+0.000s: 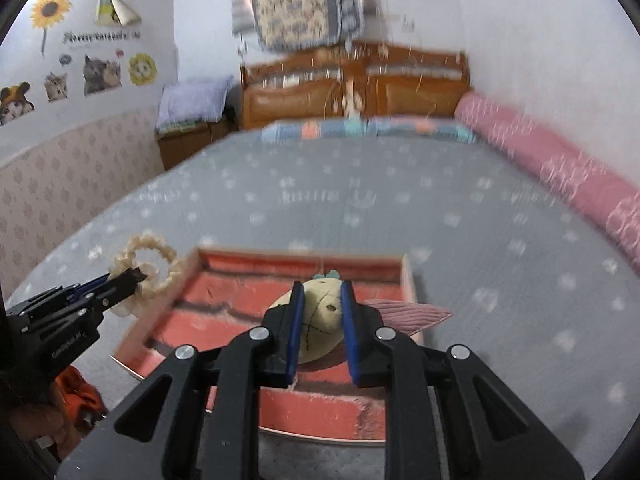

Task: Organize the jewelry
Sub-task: 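Carry both held items over the tray and open both tools to drop them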

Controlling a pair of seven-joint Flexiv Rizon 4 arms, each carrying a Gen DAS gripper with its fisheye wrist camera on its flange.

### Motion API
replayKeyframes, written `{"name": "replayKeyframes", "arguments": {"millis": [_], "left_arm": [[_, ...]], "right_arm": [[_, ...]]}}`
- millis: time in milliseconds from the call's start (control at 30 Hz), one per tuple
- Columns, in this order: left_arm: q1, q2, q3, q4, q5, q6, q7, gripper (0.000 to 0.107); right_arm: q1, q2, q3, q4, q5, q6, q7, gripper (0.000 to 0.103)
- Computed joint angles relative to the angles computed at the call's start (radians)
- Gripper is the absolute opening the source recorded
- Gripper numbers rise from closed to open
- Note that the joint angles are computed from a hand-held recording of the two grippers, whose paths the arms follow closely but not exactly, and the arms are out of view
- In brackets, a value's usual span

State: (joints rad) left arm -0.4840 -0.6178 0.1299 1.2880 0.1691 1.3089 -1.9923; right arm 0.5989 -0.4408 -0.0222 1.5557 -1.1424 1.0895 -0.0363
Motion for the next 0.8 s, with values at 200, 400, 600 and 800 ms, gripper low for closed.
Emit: {"name": "replayKeyframes", "arguments": {"millis": [200, 400, 600, 800], "left_arm": [[0.044, -0.062, -0.068, -0.015, -0.063, -0.122, 0.058, 0.015], [0.070, -0.083, -0.109, -0.034, -0.124, -0.236, 0.115, 0.023], [0.080, -0.027, -0.118, -0.007, -0.136, -0.244, 0.120, 0.053], [0.067, 0.214, -0.096, 0.249, -0.065, -0.037, 0.134, 0.066]], "right_arm": [[-0.009, -0.082, 0.025, -0.003, 0.186, 0.029, -0.091, 0.019], [0.001, -0.126, 0.068, -0.091, 0.411, -0.086, -0.295, 0.030], [0.024, -0.033, 0.022, -0.027, 0.411, -0.012, -0.284, 0.037], [0.062, 0.231, -0.032, 0.180, 0.006, -0.028, -0.019, 0.052]]}}
